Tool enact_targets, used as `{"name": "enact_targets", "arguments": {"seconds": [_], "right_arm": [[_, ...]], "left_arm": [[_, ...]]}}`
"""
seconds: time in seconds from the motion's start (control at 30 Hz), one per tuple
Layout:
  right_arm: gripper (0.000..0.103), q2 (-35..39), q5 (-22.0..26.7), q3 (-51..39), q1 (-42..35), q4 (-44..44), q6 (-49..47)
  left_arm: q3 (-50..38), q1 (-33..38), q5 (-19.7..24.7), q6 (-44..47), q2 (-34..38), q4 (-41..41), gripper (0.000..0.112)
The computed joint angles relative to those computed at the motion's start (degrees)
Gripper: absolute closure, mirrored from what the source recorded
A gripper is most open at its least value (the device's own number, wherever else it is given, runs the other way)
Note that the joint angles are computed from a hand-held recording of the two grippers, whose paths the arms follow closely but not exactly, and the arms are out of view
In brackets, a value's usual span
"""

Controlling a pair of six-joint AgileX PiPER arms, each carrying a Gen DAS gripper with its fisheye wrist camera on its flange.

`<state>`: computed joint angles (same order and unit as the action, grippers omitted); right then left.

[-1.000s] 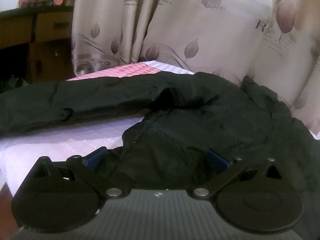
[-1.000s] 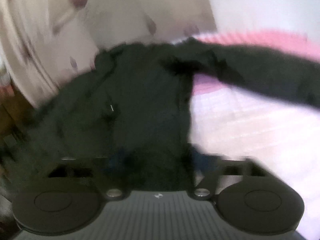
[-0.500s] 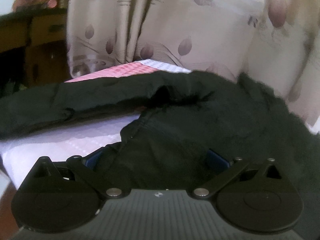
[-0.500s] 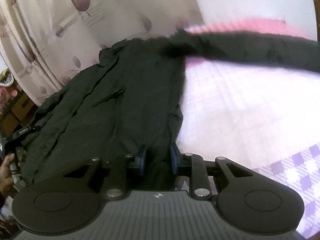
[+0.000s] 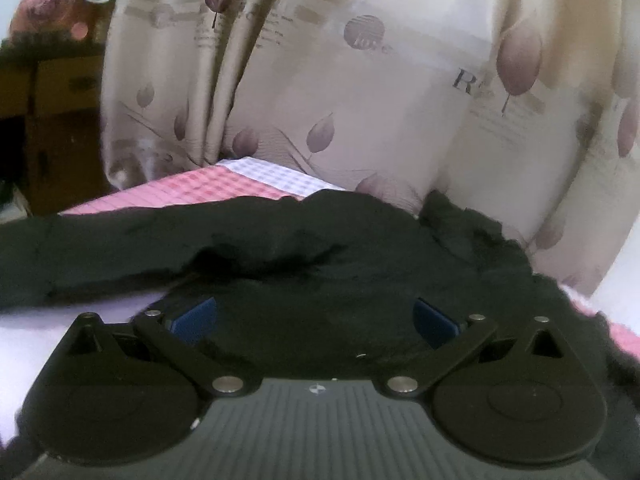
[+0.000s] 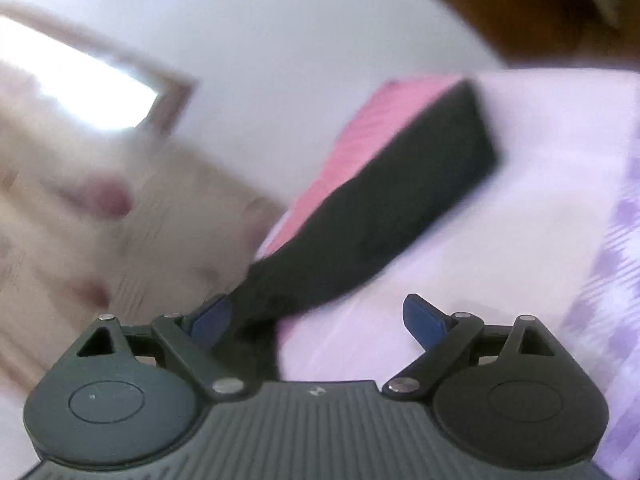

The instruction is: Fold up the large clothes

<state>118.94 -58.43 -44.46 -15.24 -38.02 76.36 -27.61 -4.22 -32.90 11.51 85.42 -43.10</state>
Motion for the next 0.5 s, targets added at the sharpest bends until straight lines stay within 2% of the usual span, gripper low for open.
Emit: {"name": "enact_targets", "arguments": {"seconds": [0.07,0.1,0.17,0.3,0.43,0.5], "right_arm": [[0.009,1.57,1.55,-1.79,-1.11,3.06,0.66],[0.01,2.3,2.27,-2.78,-1.51,4.72,1.05],[0.01,4.01,1.77,-5.18,-2.37,5.81,1.76],[0.009,5.49,7.25,-11.21,-1.12,7.59,3.15],[0.001,6.21,11.99,-14.63,1.89,12.91,-1.79],[0.0,6.37,15.5,-16.46,4.34,17.89,-6.16]], "left_arm": [[0.25,-5.93,-8.02,1.76,1.16,-4.98,0.009],[-0.21,-7.79,-10.11,2.94,1.91,-5.48,0.009],[-2.49,-9.4,-9.88,5.71,3.99,-4.8,0.009],[-7.24,-10.99,-11.23,9.58,10.4,-5.36,0.009],[-9.23,-9.04,-13.28,5.2,16.04,0.17,0.009],[-9.33,-6.69,-11.2,1.1,16.94,3.82,0.009]]}}
